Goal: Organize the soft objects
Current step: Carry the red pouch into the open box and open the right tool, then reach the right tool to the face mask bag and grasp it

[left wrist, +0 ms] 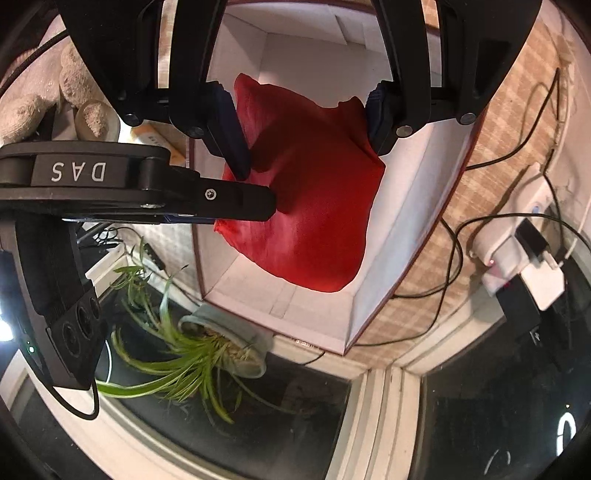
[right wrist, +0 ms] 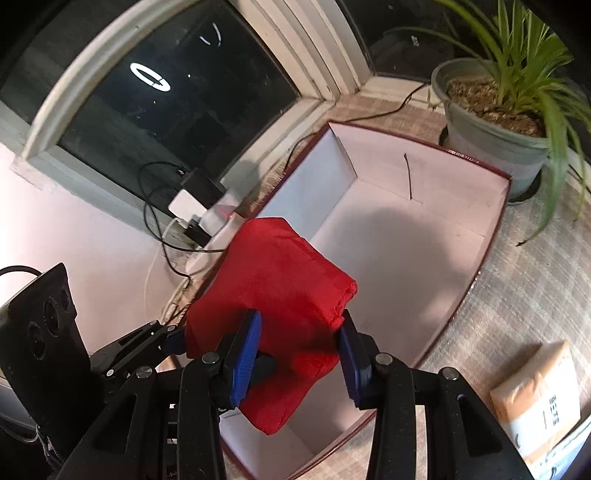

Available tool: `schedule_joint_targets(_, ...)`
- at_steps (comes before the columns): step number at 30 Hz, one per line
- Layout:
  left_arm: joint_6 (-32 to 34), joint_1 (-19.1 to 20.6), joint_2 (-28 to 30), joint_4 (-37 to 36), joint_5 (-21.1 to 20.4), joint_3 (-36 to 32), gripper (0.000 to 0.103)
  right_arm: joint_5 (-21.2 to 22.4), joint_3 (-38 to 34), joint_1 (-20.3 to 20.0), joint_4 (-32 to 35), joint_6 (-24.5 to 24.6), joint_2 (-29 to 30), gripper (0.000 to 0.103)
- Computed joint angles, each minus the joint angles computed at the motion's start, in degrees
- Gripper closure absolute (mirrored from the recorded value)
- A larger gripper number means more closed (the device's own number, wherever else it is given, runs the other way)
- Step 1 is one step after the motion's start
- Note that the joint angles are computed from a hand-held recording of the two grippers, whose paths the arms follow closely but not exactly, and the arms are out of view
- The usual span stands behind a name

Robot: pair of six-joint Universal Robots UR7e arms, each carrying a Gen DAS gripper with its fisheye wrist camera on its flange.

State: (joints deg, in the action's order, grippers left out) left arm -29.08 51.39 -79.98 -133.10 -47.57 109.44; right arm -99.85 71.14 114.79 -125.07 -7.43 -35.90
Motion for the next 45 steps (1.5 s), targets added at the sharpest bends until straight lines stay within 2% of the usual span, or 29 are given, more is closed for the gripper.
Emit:
schedule_joint_targets(5, -0.26, 0.45, 1.03, 1.40, 0.04, -0.41, 0.048, -0.80, -0.65, -0.84, 0.47, -0.90, 1.09, 0.065)
schedule_joint_targets(16, -1.32, 0.66, 1.63, 3.71, 1.97, -0.28, 0.050, -5.45, -0.51, -0.37, -0.99, -2.13, 1.93, 0.063)
schedule_joint_targets(23, -1.03, -1.47, 0.37, 4.02, 4.73, 0.63, 0.050, -6.04, 2.08, 0.23, -3.35, -2.29, -0.54, 0.061)
schedule_joint_targets(33, 2.53, -7.87, -2.13, 3.77, 11.02, 2.90, 0.047, -7.40, 12.80, 2.00, -11.17, -2.30, -10.74, 0.055)
schedule_joint_targets(40, 2.94, -10.28, -4.08, 2.49, 9.48, 3.93, 0.047, -9.15, 21.36, 2.02, -16.11, -0.79, -20.19, 0.052)
schedule_joint_targets(45, 1.22, -12.95, -4.16, 3.66, 8.35, 4.52, 0.047, -10.18, 28.02, 0.12, -18.73, -0.41, -28.74, 0.048)
